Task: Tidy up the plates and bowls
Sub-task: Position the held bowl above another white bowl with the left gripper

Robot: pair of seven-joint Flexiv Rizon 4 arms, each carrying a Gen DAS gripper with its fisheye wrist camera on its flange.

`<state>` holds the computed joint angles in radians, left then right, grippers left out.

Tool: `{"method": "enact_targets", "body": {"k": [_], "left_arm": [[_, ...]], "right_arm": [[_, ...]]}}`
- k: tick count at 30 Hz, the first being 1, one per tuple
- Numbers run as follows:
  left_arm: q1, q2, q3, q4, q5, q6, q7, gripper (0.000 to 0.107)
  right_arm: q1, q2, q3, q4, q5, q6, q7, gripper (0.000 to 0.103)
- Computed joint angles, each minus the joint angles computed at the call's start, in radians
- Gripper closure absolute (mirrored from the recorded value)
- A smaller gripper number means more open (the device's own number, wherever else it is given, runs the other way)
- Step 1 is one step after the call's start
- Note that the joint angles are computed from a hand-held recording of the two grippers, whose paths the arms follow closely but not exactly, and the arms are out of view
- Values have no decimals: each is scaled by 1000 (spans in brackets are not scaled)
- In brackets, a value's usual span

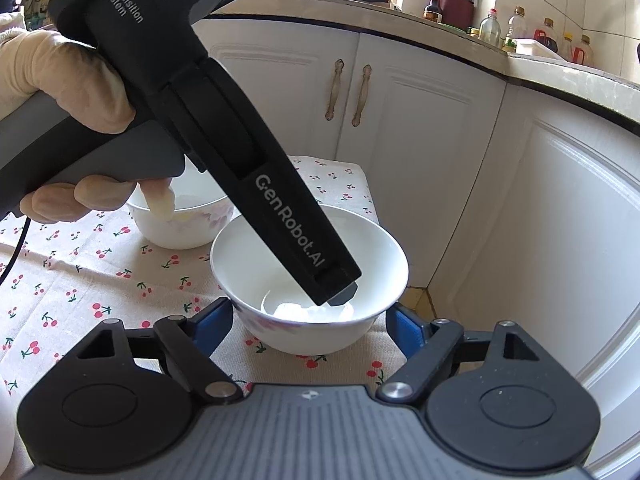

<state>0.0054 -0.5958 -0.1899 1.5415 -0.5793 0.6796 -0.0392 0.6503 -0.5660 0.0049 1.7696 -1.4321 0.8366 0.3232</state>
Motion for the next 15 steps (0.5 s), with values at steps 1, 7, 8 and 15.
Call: {"method": "enact_targets", "body": {"k": [1, 7, 8, 15], "left_arm": [[1, 2, 0, 2, 0, -1, 1, 33], [10, 28, 2, 34, -16, 7, 11, 33], [12, 34, 3, 39, -20, 5, 12, 33], [32, 98, 16, 94, -63, -17, 37, 32]], "right_arm": [[-1, 1, 1, 0, 2, 2, -1, 16], [6, 11, 8, 0, 17, -3, -30, 16], [7, 14, 10, 2, 18, -2, -32, 16], [21, 43, 27, 10, 24, -13, -54, 16]]}}
